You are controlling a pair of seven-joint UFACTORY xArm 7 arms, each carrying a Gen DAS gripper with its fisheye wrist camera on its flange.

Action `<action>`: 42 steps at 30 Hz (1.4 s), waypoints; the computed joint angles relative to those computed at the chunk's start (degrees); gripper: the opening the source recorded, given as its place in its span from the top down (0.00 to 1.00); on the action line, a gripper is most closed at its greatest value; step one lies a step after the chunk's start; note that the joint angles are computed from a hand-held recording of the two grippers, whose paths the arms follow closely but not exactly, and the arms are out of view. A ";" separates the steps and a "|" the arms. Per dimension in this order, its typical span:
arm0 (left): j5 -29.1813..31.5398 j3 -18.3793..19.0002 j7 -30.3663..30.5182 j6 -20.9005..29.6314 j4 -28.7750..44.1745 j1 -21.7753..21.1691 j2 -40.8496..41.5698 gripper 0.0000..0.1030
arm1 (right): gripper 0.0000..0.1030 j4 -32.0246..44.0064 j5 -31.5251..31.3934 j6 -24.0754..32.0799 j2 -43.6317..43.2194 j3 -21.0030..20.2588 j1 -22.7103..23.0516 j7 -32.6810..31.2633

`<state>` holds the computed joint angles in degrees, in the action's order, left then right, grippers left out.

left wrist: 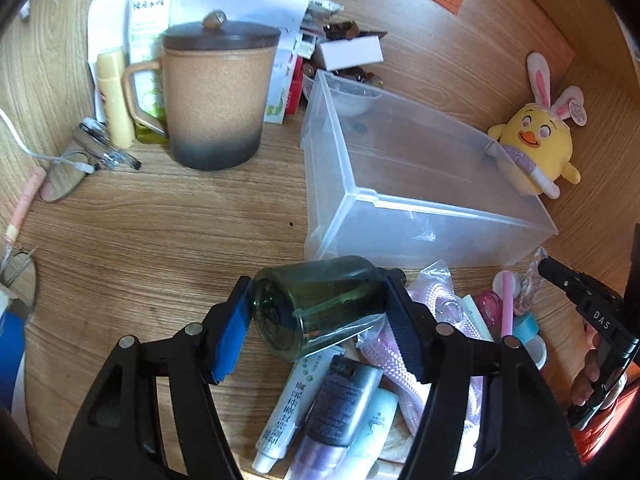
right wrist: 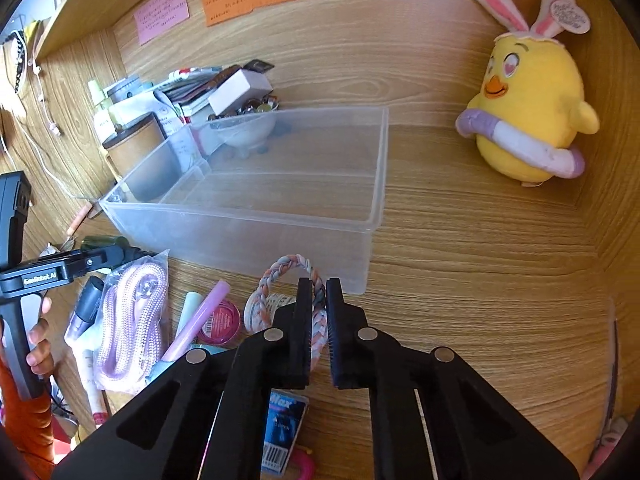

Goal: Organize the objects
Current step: 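Carry the green bottle and braided bracelet over the clear plastic box with both grippers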

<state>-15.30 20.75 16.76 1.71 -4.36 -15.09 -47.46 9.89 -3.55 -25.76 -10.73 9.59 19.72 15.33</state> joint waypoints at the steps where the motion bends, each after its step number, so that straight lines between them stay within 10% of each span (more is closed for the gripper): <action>1: 0.32 -1.24 -0.16 1.06 -0.60 1.75 -2.02 0.38 | 0.94 -0.53 0.43 -0.06 -0.88 0.24 -0.11 -0.13; 13: 1.23 -8.03 -3.82 8.83 -1.86 7.67 -18.65 0.38 | 0.94 -4.69 -0.01 0.68 -14.27 -0.30 0.65 0.68; 28: 4.27 -6.84 -7.77 -5.67 7.81 -3.38 2.57 0.38 | 0.94 4.64 4.75 -0.81 -7.52 5.18 -4.15 -5.34; 42: 9.09 -5.93 -10.48 -7.81 15.83 -9.27 21.58 0.38 | 0.94 14.00 -6.20 6.68 5.97 -2.77 0.17 -1.71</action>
<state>-6.22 14.82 6.28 -6.10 11.47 -24.36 -25.87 23.89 -9.75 -19.08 -4.76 6.82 19.89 13.62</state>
